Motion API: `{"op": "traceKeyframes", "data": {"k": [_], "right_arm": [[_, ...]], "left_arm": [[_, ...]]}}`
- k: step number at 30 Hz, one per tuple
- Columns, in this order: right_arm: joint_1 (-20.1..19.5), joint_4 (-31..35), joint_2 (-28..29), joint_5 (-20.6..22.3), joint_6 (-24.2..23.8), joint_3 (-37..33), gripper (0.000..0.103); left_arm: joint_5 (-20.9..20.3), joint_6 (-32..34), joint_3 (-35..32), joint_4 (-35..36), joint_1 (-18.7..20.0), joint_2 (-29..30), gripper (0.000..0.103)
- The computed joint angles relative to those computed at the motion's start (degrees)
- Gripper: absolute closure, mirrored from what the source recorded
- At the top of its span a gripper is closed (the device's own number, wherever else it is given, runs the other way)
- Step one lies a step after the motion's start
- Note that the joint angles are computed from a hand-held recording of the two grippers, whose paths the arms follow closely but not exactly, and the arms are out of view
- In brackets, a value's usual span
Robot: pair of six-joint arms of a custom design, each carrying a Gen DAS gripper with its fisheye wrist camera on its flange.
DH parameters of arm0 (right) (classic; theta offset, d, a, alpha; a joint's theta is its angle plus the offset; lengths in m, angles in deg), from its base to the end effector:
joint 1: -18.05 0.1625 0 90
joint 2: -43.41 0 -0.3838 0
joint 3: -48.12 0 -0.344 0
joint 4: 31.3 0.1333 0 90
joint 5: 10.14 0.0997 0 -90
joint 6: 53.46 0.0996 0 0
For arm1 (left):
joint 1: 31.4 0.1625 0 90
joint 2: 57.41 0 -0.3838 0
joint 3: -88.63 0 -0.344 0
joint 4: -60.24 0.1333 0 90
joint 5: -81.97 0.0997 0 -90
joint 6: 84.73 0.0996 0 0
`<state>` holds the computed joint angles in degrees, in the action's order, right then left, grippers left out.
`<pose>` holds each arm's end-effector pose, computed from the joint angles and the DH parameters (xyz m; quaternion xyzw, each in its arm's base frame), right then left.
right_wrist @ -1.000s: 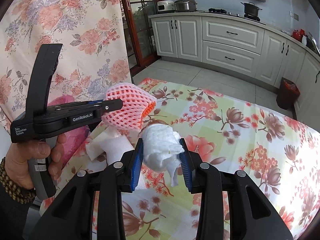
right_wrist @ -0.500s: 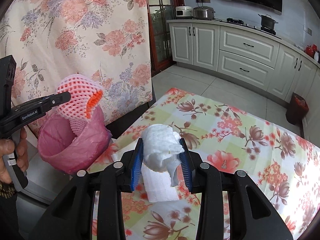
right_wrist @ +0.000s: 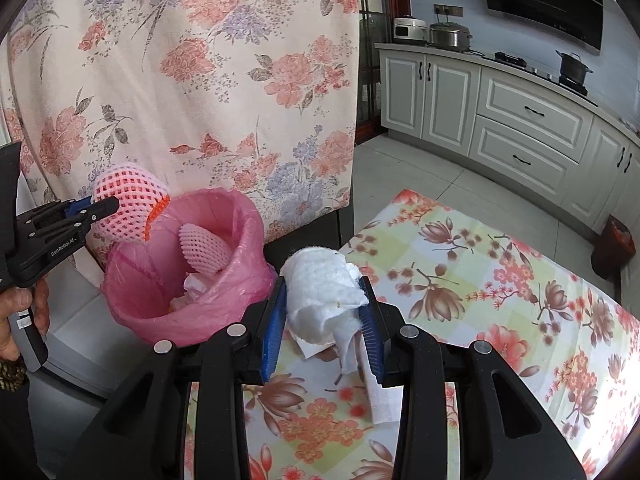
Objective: Collect trash
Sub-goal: 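Carry the pink net and white tissue over the pink bin and open both grippers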
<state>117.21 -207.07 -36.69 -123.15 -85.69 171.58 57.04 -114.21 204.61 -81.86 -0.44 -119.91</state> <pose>0.1650 -0.4308 0.3040 0.2554 -0.8801 0.3101 0.2531 -0.2971 -0.4390 0.1821 0.2213 0.8135 -0.3681 0.3922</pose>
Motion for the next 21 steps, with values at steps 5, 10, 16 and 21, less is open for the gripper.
{"op": "traceKeyframes", "data": {"k": [5,10,16,21], "right_arm": [[1.69,-0.06,1.99,-0.74,0.39,-0.38,0.068],[3.0,0.0,3.45,-1.44,0.72,-0.7,0.068],[4.1,0.05,4.85,-2.08,1.0,-0.95,0.068],[4.47,0.2,5.61,-2.16,1.0,-1.07,0.068]], "left_arm": [[0.79,-2.1,1.2,2.08,0.86,-1.48,0.079],[0.5,-0.06,1.31,0.26,2.37,-0.93,0.078],[2.09,-0.19,0.72,0.52,3.78,0.14,0.06],[2.53,-0.4,0.81,0.57,4.34,0.03,0.06]]}}
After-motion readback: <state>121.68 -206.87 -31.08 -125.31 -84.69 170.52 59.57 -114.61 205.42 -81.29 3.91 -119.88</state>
